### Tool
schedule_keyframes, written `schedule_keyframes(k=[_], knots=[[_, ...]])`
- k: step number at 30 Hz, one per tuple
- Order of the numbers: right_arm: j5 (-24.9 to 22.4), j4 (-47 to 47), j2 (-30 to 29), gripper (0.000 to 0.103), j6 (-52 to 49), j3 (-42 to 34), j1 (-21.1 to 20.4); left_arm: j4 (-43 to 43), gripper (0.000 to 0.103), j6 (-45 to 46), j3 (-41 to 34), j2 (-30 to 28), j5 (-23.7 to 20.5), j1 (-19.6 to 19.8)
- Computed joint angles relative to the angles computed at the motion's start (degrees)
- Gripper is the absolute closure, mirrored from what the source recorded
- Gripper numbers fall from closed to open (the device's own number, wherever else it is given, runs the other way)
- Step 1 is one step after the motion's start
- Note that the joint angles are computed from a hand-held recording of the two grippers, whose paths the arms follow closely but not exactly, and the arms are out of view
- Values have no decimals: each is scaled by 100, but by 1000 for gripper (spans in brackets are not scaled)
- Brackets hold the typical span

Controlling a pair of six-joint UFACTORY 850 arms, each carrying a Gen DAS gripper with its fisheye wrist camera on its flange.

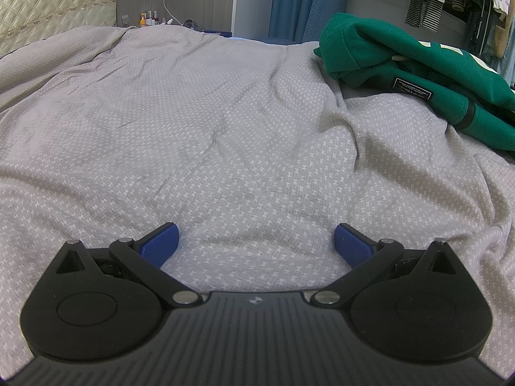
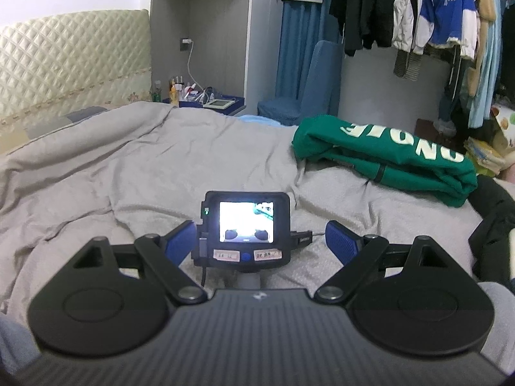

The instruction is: Fold large clothes

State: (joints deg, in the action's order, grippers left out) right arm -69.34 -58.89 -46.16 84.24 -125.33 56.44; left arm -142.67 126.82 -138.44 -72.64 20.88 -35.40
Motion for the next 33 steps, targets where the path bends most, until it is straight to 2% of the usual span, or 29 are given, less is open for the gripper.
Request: schedule_keyframes(k=[7,12,23,26,28,30,33], knots=[[387,90,267,14,300,465,-85,-3,0,5,6,4,-5,2],[582,-48,649,14,746,1058,-134,-1,0,2,11,7,-8,3],[320,-297,1505,14,1487,2208,-318,88,0,-37,-35,-24,43,-15],[244,-333,1697,14,1561,2464,-381,193,0,-220,-45,-60,-94,5],[236,-358,1815,14,1685,2634,-436,-186,0,177,-492,-281,203,-8],[317,-332,1910,14,1782,2778,-507,49,0,26,-461,-271,217,-35],[410,-262,1955,14,1758,2862,-604,-228,0,216,-534,-286,289,-25]])
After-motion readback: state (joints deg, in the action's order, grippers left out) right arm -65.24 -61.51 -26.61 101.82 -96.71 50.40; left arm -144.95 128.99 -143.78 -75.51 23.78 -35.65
